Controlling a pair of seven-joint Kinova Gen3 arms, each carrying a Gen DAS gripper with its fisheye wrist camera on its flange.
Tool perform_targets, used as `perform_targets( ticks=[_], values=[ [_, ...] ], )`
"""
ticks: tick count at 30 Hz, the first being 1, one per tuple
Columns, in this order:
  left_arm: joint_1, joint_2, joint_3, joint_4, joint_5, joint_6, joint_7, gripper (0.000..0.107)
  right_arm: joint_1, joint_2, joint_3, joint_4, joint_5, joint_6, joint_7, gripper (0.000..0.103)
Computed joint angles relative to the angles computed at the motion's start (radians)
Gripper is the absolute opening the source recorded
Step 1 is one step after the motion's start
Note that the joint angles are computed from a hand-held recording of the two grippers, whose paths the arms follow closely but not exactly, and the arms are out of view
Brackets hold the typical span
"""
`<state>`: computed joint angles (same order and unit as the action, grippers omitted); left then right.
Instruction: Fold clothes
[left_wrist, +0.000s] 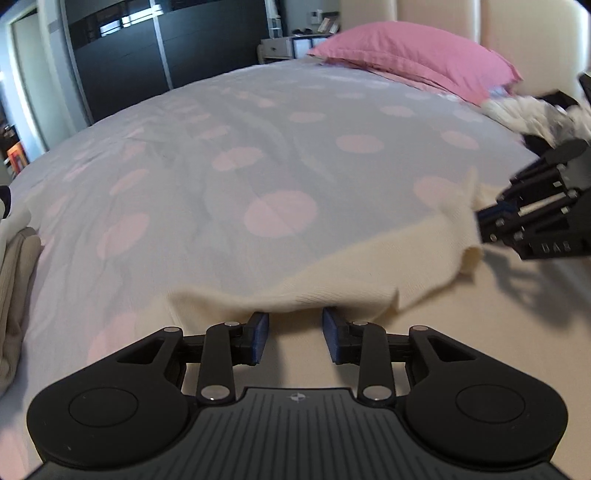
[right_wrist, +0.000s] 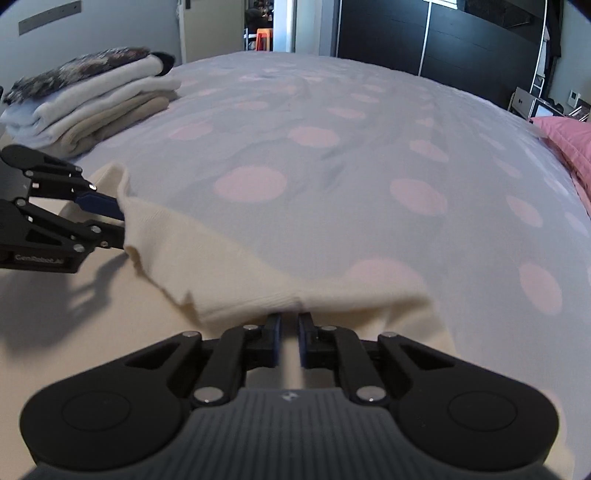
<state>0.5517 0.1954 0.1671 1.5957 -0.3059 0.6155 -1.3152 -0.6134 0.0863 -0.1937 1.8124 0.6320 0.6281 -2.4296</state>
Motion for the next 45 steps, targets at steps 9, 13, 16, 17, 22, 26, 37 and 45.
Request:
perform_targets(
  ticks=[9,13,16,17,22,26,37,45],
  values=[
    [-0.023,0.042,-0.038,-0.087,0.009,0.013,0.060,0.030,0.033,0.061,0.055,-0.122,-0.079,0.021,0.047,0.013],
    [-0.094,-0.032,-0.023,-0.060,0.082,0.033,-0.023,0.032,0.044,0.017,0.053,-0.128,-0.094,0.074,0.072,0.021],
    [-0.140,-0.106,-0.027,-0.041,0.092,0.085,-0.066,0.033,0.071,-0.042,0.037,-0.125,-0.139,0.153,0.108,0.032],
    [-0.154,-0.138,-0.029,-0.029,0.085,0.104,-0.067,0.033,0.083,-0.063,0.031,-0.123,-0.156,0.179,0.119,0.033],
    [-0.243,-0.287,-0.018,0.019,0.053,0.229,-0.045,0.033,0.132,-0.194,-0.031,-0.075,-0.227,0.309,0.142,0.039],
    [-0.325,-0.394,-0.011,0.043,0.050,0.336,-0.036,0.036,0.170,-0.294,-0.071,-0.056,-0.342,0.409,0.100,0.040],
    [-0.500,-0.547,0.082,0.164,0.004,0.525,0.100,0.039,0.273,-0.491,-0.296,-0.003,-0.470,0.503,-0.157,0.047],
    [-0.516,-0.527,0.109,0.198,-0.032,0.533,0.196,0.038,0.269,-0.440,-0.374,0.007,-0.452,0.497,-0.185,0.047]
  ],
)
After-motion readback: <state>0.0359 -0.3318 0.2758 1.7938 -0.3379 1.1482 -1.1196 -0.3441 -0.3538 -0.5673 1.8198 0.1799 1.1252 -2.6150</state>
